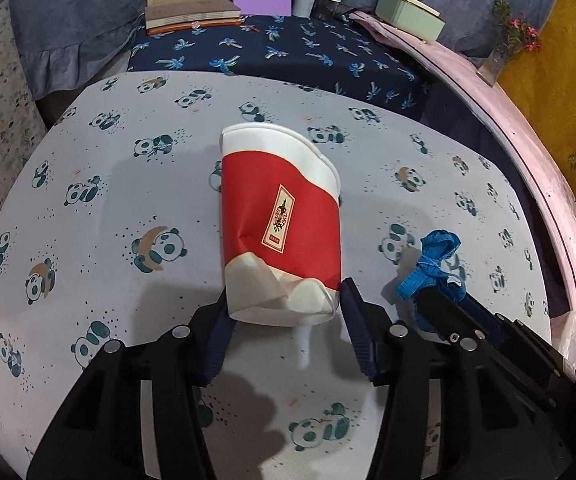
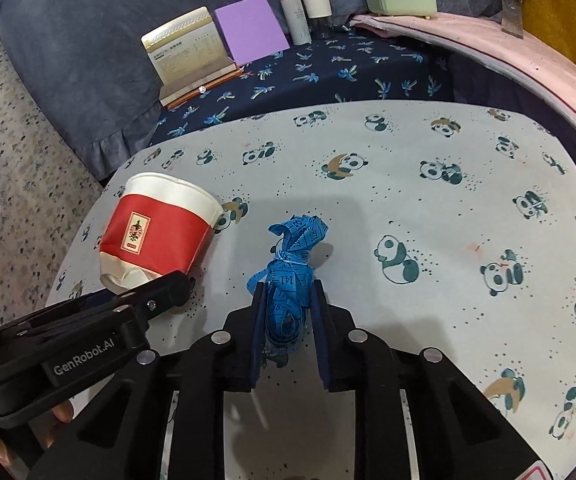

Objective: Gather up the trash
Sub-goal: 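Lift the paper cup and blue cord and carry them over the bin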

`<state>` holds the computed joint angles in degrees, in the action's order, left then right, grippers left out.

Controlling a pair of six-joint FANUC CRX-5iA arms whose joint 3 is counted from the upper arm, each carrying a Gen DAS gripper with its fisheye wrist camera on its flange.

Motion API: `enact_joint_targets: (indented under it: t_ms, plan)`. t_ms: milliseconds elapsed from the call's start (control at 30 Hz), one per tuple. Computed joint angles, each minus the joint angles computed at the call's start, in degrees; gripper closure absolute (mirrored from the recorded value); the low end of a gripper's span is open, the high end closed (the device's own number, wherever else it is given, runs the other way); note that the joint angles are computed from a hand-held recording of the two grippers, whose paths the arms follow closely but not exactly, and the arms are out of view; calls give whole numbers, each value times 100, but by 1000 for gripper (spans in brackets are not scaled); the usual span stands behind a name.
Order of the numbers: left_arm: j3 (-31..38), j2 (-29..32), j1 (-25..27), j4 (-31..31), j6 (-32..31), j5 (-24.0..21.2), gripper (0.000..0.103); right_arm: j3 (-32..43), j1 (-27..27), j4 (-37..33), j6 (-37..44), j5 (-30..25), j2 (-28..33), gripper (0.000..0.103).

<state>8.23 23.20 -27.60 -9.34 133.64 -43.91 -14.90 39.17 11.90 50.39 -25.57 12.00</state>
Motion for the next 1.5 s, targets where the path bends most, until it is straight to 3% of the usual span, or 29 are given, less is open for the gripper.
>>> enact_joint_targets:
  t_ms: [400, 833, 1200, 1500]
  plan:
    - [527, -65, -555, -358, 103, -222, 54, -973, -126, 1224, -1367, 316, -1005, 83]
    - [1670, 157, -1486, -985, 151, -801, 54, -2328, -561, 2834, -3066, 484, -2648, 83]
    - [3057, 889, -2270, -1105, -395, -1293, 54, -3224, -1252, 2994, -3367, 176, -4179, 83]
    - [4348, 1746, -2696, -927, -1021, -1698, 54, -3600, -1880, 2571, -3040, -165, -5008, 83]
